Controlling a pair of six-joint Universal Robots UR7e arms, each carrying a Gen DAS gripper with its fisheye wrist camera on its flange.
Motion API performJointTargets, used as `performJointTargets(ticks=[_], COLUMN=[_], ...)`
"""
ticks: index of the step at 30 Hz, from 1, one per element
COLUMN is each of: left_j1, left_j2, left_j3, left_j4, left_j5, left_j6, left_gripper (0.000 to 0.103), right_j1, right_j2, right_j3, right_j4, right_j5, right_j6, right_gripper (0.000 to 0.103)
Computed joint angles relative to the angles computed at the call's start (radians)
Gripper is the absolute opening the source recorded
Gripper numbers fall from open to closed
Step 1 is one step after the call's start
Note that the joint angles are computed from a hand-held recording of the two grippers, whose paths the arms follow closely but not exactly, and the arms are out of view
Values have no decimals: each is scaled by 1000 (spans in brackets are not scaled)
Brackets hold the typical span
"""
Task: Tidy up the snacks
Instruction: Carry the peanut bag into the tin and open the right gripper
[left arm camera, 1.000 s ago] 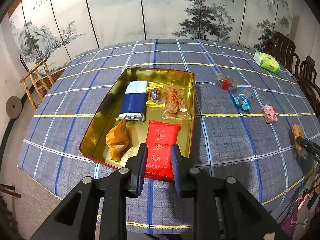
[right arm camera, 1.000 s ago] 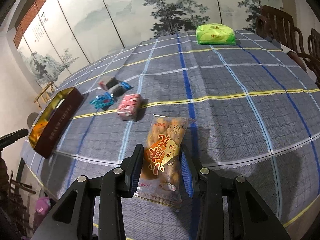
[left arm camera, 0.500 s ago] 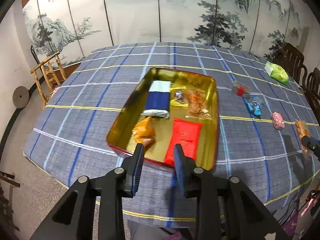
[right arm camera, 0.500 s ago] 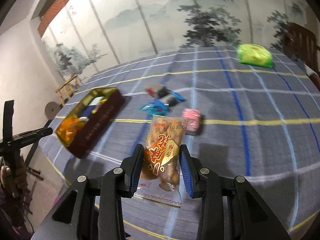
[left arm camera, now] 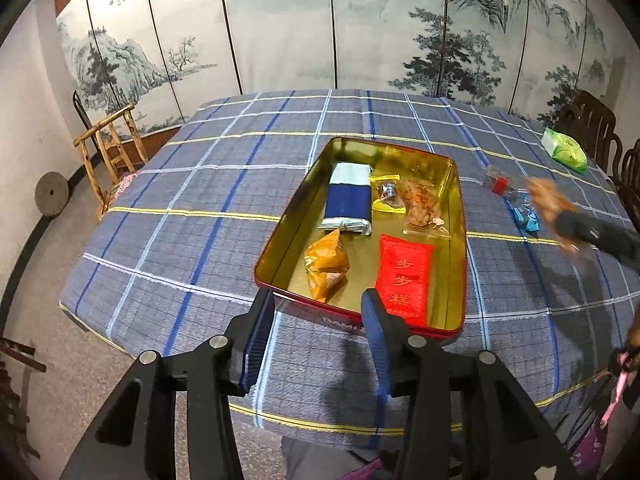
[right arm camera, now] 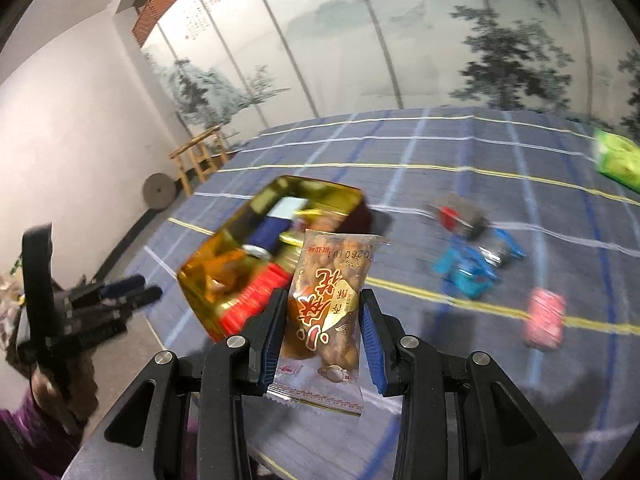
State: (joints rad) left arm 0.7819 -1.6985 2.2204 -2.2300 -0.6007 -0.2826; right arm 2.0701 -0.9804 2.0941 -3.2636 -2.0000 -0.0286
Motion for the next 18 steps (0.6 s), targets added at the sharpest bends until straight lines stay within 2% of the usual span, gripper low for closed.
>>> performJointTargets(ticks=[5, 10, 18], left_j1=[1, 12, 33], left_j2=[-13, -23, -13], left_j3=[9, 7, 6], left_j4=[-25, -34, -73], left_j5=[10, 0, 1], left_j6=[34, 55, 117], left_gripper=[42, 44, 46], right_j1=[-7, -23, -35], right_j2=[107, 207, 317], right_j3=[-152, -286, -429], right_j4=[101, 193, 290], right_j5=[73, 104, 71], right_j6=[19, 48, 85], right_gripper=[37, 37, 37])
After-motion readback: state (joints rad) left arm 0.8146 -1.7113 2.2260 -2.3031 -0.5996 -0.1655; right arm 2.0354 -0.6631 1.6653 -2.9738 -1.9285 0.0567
